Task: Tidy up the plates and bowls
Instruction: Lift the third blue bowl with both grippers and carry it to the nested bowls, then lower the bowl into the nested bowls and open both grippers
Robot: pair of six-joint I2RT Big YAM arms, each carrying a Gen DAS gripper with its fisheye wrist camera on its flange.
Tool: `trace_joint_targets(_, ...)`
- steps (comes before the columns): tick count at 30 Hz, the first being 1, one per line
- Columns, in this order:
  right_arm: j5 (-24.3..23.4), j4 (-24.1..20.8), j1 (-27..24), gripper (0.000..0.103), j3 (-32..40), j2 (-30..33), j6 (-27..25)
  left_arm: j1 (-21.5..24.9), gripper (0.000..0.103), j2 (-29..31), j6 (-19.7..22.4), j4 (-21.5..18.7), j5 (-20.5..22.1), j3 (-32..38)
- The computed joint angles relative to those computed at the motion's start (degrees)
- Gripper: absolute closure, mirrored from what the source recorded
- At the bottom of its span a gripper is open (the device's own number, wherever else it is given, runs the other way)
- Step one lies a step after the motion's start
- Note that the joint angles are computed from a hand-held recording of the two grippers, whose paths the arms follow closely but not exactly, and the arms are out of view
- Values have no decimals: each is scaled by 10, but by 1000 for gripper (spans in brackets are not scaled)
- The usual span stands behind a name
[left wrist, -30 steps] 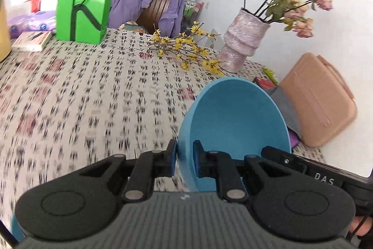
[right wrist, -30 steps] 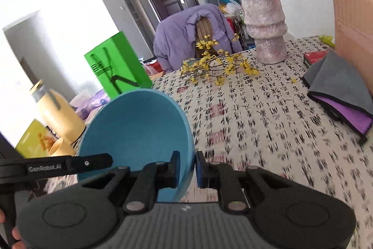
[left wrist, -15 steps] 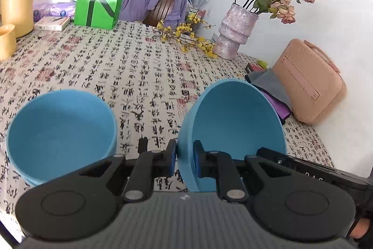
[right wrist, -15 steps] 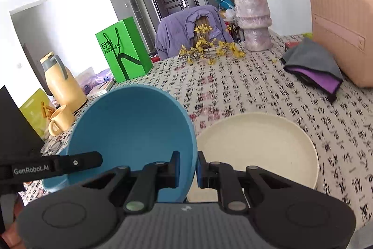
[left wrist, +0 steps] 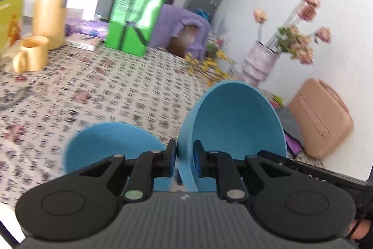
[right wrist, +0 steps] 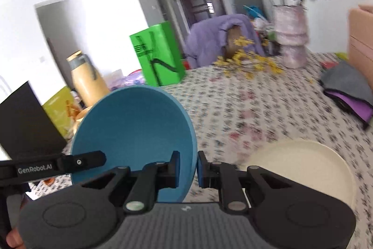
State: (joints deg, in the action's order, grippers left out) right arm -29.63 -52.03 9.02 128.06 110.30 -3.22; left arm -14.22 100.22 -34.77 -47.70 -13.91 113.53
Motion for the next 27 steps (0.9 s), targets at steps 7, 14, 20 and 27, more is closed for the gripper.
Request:
trace_joint_targets(7, -2, -85, 54, 88, 110, 61, -45, 51, 88, -65, -46, 24, 7, -95)
trace_joint_targets(14, 19, -139, 88, 87, 153, 90, -70, 85, 87, -92, -86, 24, 50, -152)
trace_joint_targets(20, 32, -140, 95, 83, 147, 92, -65, 98, 85, -96, -86, 43, 88, -174)
trace_joint_targets(27, 43, -156, 93, 81, 166, 108, -69, 104, 82, -94, -82, 57, 100, -183)
